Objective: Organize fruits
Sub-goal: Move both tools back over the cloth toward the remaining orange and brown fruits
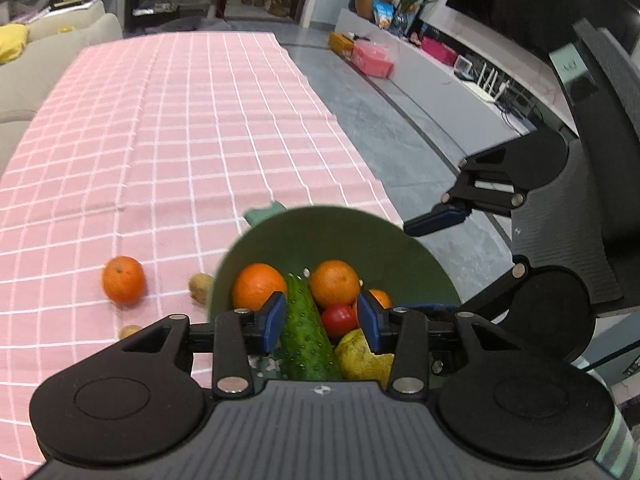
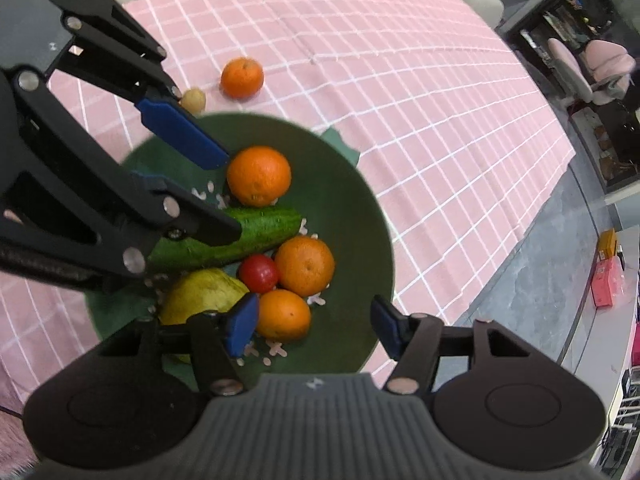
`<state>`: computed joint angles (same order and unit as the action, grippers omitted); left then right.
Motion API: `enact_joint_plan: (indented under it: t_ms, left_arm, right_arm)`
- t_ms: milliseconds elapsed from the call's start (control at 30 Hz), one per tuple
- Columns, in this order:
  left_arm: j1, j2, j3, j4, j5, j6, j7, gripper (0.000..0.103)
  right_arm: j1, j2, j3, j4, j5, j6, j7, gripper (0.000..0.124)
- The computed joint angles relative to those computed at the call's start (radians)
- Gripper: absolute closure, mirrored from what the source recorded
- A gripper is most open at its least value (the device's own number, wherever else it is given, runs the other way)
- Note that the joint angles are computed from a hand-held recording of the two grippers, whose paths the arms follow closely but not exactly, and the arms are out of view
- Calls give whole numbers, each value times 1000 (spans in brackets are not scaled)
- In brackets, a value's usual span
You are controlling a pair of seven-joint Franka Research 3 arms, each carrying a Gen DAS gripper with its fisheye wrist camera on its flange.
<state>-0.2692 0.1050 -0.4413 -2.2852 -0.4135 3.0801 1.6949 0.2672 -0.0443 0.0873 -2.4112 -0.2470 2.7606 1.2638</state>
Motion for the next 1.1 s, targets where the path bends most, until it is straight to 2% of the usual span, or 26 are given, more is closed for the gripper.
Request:
enact_joint_plan:
  t_ms: [100,200,333,533,667,767,867,933,1100]
  left_arm:
    - [-4,-36,12,-29,-6,16,-6,53]
    - [-29,-73,51,-62,25,33,-45,53]
    - [-63,-112,105,-100,0,55,-44,53]
    - [-146,-146,204,-142,-152,104,37,53]
    - [-224,-154,282,-145,-391,118,218,53]
    - [-227,-159,302,-147,-514,109,298,53]
    - [-201,-160,301,-159,-549,119,307,53]
    - [-198,-152,311,-151,-633,122,367,53]
    - [-140,-123,288,-120,-822,115,507,53]
  right_arm:
    - [5,-23,8,-7,19,3,55,63]
    - [15,-39,12,-12,96,10,66,61]
    - [35,-52,23,0,193,2,97,60]
    - [72,-35,28,50,364,-14,114,58]
    - [90,3,35,80,427,30,137,58]
    - [100,37,41,105,401,61,183,58]
    - [110,81,39,142,396,77,205,58]
    - [117,104,36,167,390,79,220,58]
    - [135,184,22,235,355,86,247,58]
